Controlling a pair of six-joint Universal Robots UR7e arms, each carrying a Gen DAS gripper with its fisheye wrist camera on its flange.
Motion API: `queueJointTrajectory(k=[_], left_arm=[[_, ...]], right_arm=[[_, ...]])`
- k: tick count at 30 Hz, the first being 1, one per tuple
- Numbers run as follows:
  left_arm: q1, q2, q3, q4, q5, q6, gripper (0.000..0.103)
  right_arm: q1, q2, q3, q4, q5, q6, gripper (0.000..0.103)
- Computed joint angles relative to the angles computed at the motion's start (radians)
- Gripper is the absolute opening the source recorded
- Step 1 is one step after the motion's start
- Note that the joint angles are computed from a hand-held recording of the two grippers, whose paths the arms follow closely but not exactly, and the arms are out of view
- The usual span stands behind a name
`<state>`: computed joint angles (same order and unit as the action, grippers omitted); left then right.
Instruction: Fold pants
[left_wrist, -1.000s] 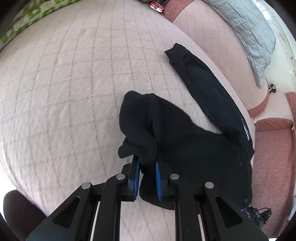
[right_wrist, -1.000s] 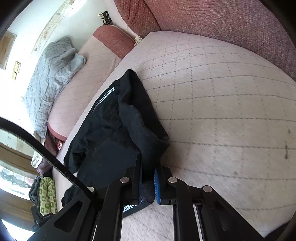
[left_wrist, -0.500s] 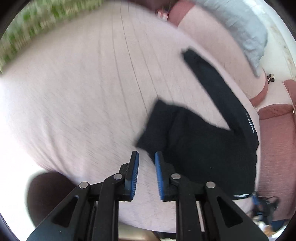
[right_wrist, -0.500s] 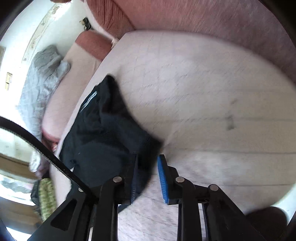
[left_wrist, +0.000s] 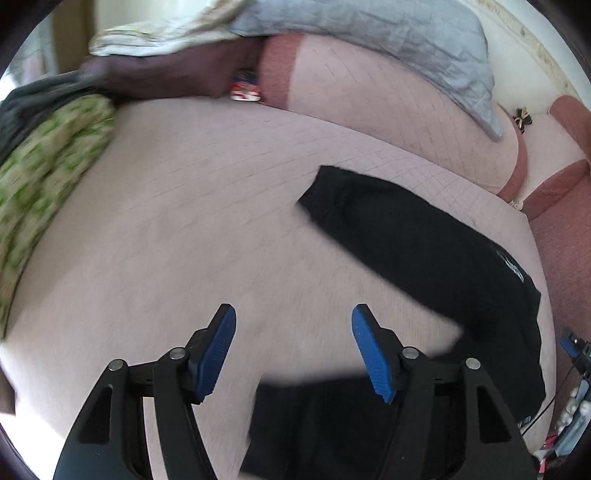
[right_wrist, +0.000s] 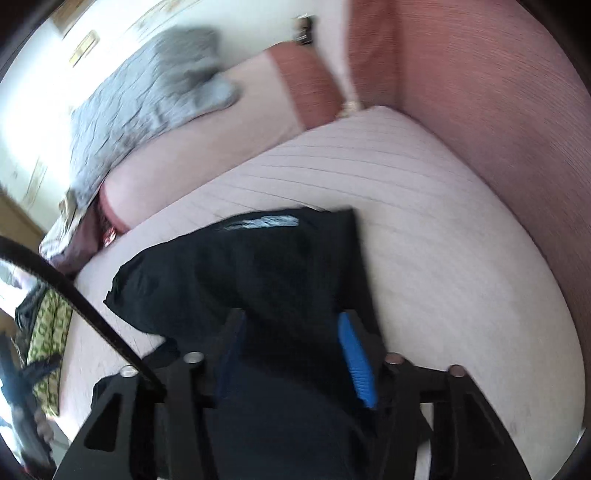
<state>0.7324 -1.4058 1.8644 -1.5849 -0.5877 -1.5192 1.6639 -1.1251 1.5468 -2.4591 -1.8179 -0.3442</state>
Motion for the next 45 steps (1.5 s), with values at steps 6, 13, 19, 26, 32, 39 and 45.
queueJointTrajectory(k=[6,13,19,26,32,39,45], left_arm=[[0.216,0.117,-0.087,-0.421,0.001,0.406,0.064],[0.371,0.254,-0.228,-0.656,-0.083,0.682,0.064],[0.407,0.378,-0.379,-0.610,-0.114,0.881,0.103],[0.374,0.431,-0.399,-0.617,-0.070,1.007,0.009],[0.323,0.368,-0.319,-0.721,-0.106,1.009,0.010],[0.192,0.248,-0.165,-0.726,-0.009,0.928,0.011],[0.044,0.118,0.005,-0.586,0.050,0.738,0.011]], right_arm=[[0.034,0.288,-0.367,0.189,-0.028,-0.027,0.061],[0.042,0.571,-0.768,0.399,-0.073,-0.103,0.062],[0.050,0.722,-0.987,0.555,-0.099,-0.179,0.071],[0.081,0.688,-0.863,0.490,-0.133,-0.316,0.036],[0.091,0.630,-0.766,0.435,-0.108,-0.299,0.011],[0.114,0.463,-0.521,0.289,-0.113,-0.311,0.011],[0.131,0.260,-0.250,0.189,-0.121,-0.346,0.010]])
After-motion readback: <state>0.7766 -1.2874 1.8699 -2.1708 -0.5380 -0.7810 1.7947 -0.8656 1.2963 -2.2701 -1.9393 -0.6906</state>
